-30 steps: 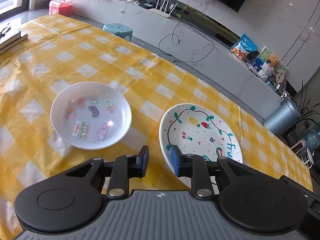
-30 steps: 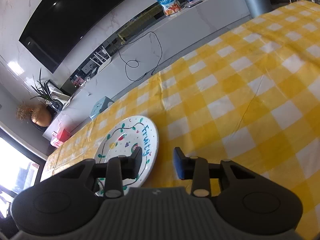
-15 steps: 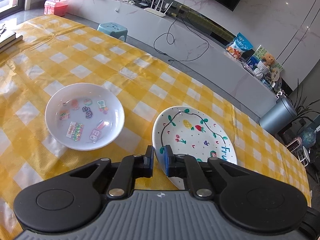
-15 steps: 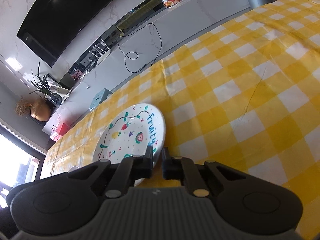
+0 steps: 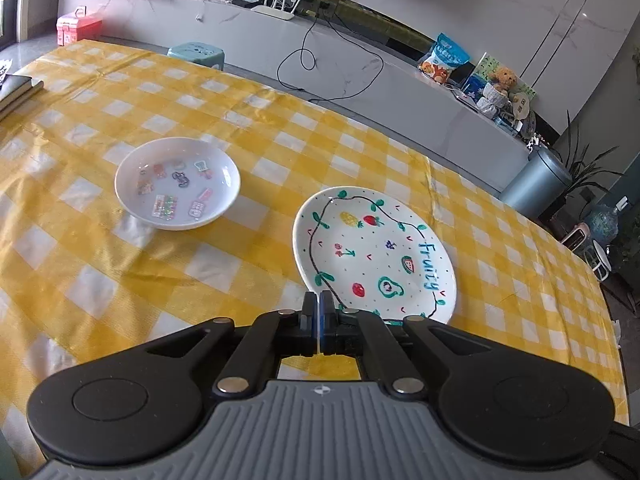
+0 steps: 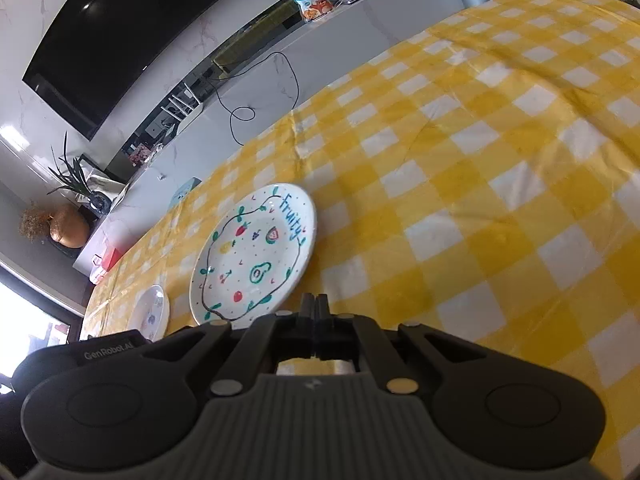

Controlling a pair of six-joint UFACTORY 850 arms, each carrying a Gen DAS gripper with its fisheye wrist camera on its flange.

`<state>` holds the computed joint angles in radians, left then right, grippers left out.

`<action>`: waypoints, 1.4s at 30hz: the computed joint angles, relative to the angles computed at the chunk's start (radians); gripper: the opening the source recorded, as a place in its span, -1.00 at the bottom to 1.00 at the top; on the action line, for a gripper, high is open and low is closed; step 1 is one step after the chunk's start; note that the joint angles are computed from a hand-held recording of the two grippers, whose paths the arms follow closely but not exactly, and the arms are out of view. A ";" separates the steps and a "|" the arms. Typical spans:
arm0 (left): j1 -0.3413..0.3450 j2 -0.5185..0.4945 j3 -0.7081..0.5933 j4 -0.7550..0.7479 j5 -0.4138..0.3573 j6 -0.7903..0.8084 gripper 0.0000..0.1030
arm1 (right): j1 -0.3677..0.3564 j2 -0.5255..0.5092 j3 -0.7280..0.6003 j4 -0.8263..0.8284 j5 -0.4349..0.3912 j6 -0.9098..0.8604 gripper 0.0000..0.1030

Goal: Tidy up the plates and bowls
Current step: 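Reach both grippers to the white 'Fruity' plate rim and close, then lift the 'Fruity' plate with both grippers toward the bowl stack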

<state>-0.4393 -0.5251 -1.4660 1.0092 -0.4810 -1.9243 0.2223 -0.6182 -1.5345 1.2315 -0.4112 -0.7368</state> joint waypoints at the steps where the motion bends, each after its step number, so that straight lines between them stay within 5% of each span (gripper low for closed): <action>1: 0.000 0.003 0.002 0.010 -0.010 -0.010 -0.91 | -0.002 0.005 0.008 0.007 0.004 -0.006 -1.00; 5: 0.004 0.009 0.012 0.045 -0.036 -0.056 -0.50 | -0.011 0.008 0.010 -0.007 0.021 0.034 -0.93; 11: 0.026 0.014 0.041 0.134 0.013 -0.208 -0.43 | -0.016 -0.016 -0.029 0.027 0.036 0.001 -0.48; 20: 0.048 -0.050 -0.026 0.158 0.014 -0.220 -0.43 | -0.019 -0.124 -0.174 0.055 -0.013 -0.023 -0.49; 31: 0.065 -0.057 0.012 0.396 0.071 -0.505 -0.44 | -0.013 -0.198 -0.249 0.090 -0.044 -0.035 -0.59; 42: 0.075 -0.064 -0.002 0.366 0.094 -0.478 -0.80 | -0.011 -0.225 -0.287 0.058 -0.065 0.013 -0.90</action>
<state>-0.3639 -0.5893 -1.4683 1.3755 -0.3867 -2.4018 0.2115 -0.8432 -1.8212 1.2894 -0.4766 -0.7235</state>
